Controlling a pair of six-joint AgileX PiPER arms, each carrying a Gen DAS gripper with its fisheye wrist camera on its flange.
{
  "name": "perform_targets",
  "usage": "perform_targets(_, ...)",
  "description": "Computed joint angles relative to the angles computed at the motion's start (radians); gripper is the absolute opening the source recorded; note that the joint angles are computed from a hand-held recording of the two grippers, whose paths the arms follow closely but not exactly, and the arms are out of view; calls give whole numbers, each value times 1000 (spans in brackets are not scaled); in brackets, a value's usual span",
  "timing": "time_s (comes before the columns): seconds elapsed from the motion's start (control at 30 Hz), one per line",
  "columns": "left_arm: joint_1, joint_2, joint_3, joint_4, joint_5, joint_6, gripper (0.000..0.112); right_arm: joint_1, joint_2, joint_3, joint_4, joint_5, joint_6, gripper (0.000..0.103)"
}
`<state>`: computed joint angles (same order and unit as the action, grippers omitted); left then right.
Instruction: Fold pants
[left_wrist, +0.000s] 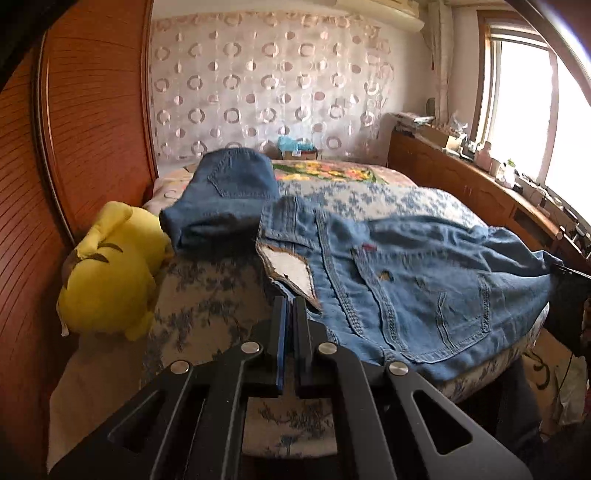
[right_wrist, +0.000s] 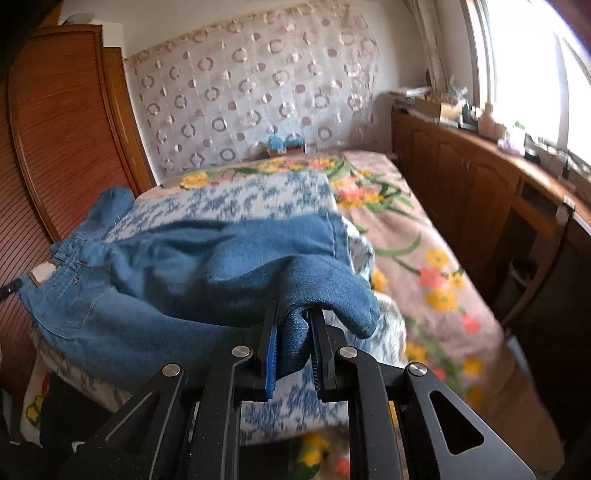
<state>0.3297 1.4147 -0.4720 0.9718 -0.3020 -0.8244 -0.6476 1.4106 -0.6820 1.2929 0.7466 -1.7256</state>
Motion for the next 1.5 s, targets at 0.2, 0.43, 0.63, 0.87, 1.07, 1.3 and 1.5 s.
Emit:
perform_targets(0.2,-13,-42,42,-59,-3,51,4,28,78,-80,-37,-10,85,22)
perform_targets(0.43,-67,-42,44,-147,8,126,41,-9,25,-32,-17,1,70,39)
perform_targets(0.63,-144,14,16,-225,-2,177,64,-11,10,9,14,-11,23,43)
perform_targets(0.87,-271,74,-44,-317,-17,201,82,-18,33,-8,4,-9,44,47)
perform_targets(1.07,-381,96,-91,-433,28,273,82,-3,76,-51,-31,-9,126,47)
perform_targets(1.3,-454,119,-95,-516,41,332,82,8,106,-85,-71,4,220,47)
perform_targets(1.5,-469,116,-76,-527,25,333,82,15,90,-98,-73,37,245,47)
